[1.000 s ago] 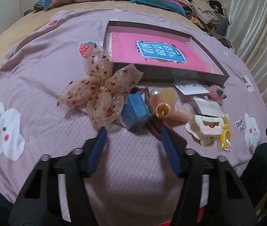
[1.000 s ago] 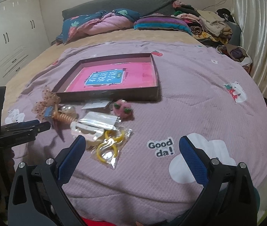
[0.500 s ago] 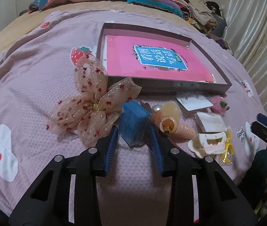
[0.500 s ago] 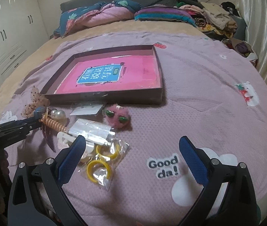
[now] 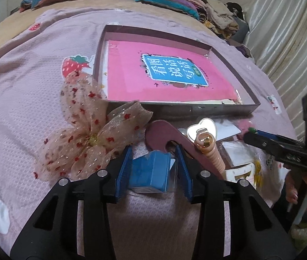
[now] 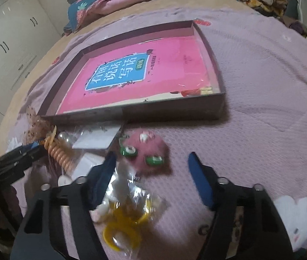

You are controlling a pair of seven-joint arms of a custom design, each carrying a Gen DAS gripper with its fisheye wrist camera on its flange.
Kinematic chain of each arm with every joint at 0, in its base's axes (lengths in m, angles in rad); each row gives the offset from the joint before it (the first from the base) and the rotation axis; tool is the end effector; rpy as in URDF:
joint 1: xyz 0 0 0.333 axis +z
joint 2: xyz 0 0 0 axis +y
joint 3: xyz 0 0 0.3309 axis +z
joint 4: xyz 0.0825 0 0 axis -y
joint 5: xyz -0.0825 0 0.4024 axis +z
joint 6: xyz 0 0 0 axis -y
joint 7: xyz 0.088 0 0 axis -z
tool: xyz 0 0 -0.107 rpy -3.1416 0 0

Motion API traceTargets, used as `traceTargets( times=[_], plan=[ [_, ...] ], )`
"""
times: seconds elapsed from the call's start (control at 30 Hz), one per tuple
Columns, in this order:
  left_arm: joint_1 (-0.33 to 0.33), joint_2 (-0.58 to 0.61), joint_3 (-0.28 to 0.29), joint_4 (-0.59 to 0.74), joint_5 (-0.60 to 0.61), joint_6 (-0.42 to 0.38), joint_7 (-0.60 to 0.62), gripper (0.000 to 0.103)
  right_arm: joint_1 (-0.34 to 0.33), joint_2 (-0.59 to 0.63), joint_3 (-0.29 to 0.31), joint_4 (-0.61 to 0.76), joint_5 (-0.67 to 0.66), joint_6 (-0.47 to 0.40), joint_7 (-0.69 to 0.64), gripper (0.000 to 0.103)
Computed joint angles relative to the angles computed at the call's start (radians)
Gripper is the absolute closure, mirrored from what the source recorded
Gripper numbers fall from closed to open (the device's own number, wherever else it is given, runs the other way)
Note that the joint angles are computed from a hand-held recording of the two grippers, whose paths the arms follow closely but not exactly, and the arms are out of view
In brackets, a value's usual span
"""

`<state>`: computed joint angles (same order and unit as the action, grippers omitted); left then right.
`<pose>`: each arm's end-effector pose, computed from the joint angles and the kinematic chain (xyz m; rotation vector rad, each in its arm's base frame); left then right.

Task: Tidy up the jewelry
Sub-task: 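Grasp the blue square item with the left tool while the right tool grasps the pink fuzzy ornament, then carry both items into the tray and open both tools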

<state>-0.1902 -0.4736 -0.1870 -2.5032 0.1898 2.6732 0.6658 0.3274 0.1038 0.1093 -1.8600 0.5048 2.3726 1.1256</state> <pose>0.4192 -0.1797 0.5232 -2.2429 1.5221 -0.8265 0.5817 0.2748 0.5142 -2.2517 1.2100 0.0264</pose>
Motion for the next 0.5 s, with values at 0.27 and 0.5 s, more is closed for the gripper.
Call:
traceTargets(
  times=[0.27, 0.5],
  plan=[
    [0.009, -0.001, -0.024, 0.009, 0.029, -0.022, -0.021, 0.074, -0.015, 0.002, 0.003, -0.003, 0.106, 0.017, -0.081, 0.076],
    [0.011, -0.081, -0.058, -0.021, 0.075, -0.071, -0.102, 0.082, -0.022, -0.043, -0.004, -0.044, 0.166, 0.056, -0.137, 0.076]
  ],
)
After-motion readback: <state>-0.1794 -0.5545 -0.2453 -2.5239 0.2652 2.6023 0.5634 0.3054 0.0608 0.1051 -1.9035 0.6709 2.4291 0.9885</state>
